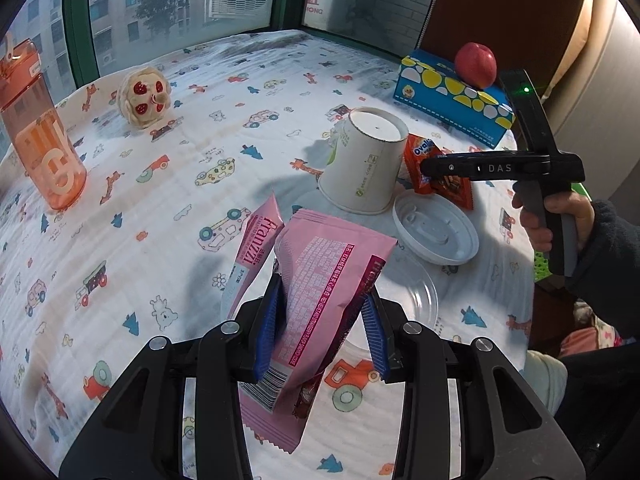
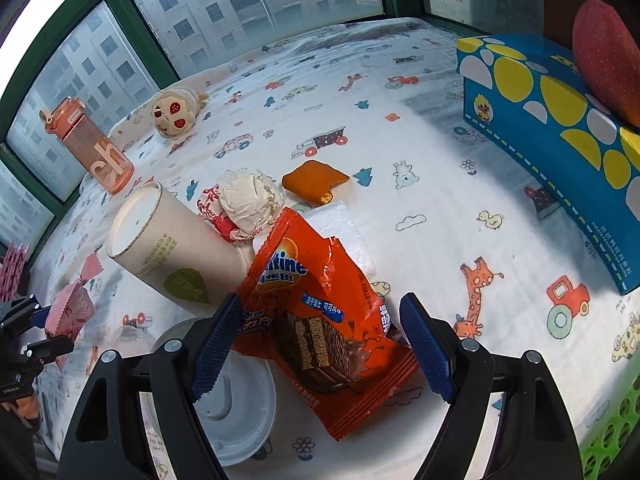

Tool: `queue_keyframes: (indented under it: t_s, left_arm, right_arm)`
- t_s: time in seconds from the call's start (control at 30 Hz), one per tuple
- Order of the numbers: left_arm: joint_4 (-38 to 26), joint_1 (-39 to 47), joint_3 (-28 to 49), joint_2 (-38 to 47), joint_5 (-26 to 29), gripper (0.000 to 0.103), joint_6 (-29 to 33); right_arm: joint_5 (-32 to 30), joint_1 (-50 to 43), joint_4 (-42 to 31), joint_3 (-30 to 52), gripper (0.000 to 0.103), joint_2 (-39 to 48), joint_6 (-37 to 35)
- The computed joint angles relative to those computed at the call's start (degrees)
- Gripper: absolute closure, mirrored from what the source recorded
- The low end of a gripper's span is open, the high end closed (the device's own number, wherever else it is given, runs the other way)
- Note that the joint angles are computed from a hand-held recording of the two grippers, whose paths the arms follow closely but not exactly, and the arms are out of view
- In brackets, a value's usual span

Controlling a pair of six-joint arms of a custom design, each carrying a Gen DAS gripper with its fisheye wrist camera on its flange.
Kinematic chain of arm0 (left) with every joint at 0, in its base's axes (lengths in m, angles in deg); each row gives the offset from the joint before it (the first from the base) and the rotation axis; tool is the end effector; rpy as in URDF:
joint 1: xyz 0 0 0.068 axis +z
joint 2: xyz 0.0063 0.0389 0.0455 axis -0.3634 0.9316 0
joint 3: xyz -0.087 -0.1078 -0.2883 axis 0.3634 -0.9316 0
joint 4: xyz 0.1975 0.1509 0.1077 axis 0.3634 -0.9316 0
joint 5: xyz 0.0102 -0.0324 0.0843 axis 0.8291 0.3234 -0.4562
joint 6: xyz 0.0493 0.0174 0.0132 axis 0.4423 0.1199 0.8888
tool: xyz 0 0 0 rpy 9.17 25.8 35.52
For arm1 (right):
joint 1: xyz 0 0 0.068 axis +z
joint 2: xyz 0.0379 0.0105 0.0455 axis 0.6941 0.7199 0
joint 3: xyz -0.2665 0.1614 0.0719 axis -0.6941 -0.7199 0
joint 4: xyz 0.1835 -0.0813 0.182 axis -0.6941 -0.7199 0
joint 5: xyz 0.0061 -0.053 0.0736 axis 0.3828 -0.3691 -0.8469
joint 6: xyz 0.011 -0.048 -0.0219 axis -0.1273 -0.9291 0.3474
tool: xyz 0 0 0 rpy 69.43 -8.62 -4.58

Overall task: Collect trash
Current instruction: 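Grasp the orange Ovaltine wafer packet with the right tool while the left tool holds the wrapper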

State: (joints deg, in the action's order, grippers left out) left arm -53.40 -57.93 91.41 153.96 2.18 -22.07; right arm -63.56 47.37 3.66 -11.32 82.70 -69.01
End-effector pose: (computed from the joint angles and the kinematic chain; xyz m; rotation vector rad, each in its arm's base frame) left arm 0.2172 -0.1652 0.1755 0.6379 2.4664 -0.4337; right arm 0.2771 0.0254 0.1310 -0.0621 2.5829 0.3765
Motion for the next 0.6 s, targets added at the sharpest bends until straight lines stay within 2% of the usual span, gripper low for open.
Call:
queue_keyframes:
  t_s: [0.13, 0.3, 0.47, 0.5, 0.6]
  left_arm:
    - [0.0, -0.4, 0.4, -0.2, -0.1, 0.065, -0.9]
    - [-0.5, -0.8, 0.8, -0.7, -0.2, 0.065, -1.7]
    - [-1.4, -2.0, 1.1, -1.8, -1.0, 0.065, -2.8]
    - [-1.5, -2.3, 1.3, -2.0, -1.1, 0.065, -3.0]
    - [-2.2, -3.8, 1.8, -2.6, -1.9, 0.065, -3.7]
  right_arm:
    - [-1.3, -0.8, -0.4, -0.4, 0.036, -0.6, -0.3]
    - [-2.2, -1.3, -1.6, -1.5, 0.055, -3.6, -0.5]
    - [-3.6, -2.9, -1.9, -3.8, 0.061, -7.1, -0.3]
    - [-4.2, -3.4, -2.1, -4.3, 0.067, -8.2, -0.3]
    - [-5.8, -4.9, -3.7, -5.5, 0.069, -11.9, -0.7]
